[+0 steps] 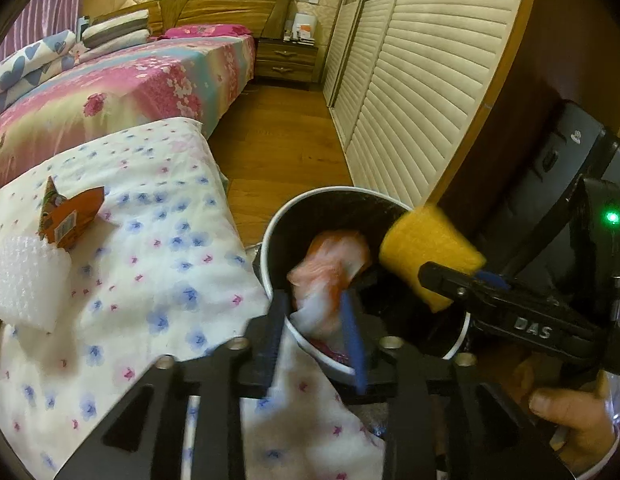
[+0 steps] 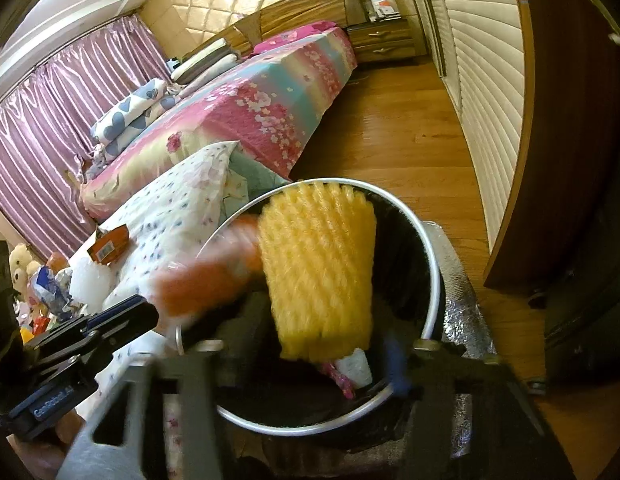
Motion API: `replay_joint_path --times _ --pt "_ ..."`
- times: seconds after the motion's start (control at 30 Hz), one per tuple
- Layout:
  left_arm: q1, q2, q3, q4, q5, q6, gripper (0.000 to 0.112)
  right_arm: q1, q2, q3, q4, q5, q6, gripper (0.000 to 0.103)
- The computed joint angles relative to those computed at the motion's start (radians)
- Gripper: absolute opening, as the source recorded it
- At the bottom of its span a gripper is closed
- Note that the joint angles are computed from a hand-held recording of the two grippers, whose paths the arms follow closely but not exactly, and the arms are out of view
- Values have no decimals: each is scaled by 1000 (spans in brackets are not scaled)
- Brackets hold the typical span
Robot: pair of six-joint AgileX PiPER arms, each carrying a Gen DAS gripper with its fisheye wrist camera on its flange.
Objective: Collect trash
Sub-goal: 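Open both tools to drop the sleeve and bag into the bin, then move both open tools back over the remaining items on the bed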
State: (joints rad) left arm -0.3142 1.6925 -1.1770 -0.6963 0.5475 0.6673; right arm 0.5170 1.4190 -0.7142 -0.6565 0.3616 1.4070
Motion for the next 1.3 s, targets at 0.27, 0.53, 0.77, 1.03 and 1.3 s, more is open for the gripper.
replay_joint_path --times 0.27,0.53,0.77,1.03,1.3 --pt "83 -74 107 -84 -16 96 55 44 -34 18 -102 25 133 81" --pt "247 -189 254 -172 11 224 61 171 -27 -2 -218 75 313 81" --pt "400 -283 346 -198 60 310 62 254 41 -68 -236 65 359 83" --pt "611 -338 383 -191 148 387 64 328 139 -172 -220 50 352 83" --pt "806 -339 391 -188 188 484 65 378 257 -296 -154 31 286 86"
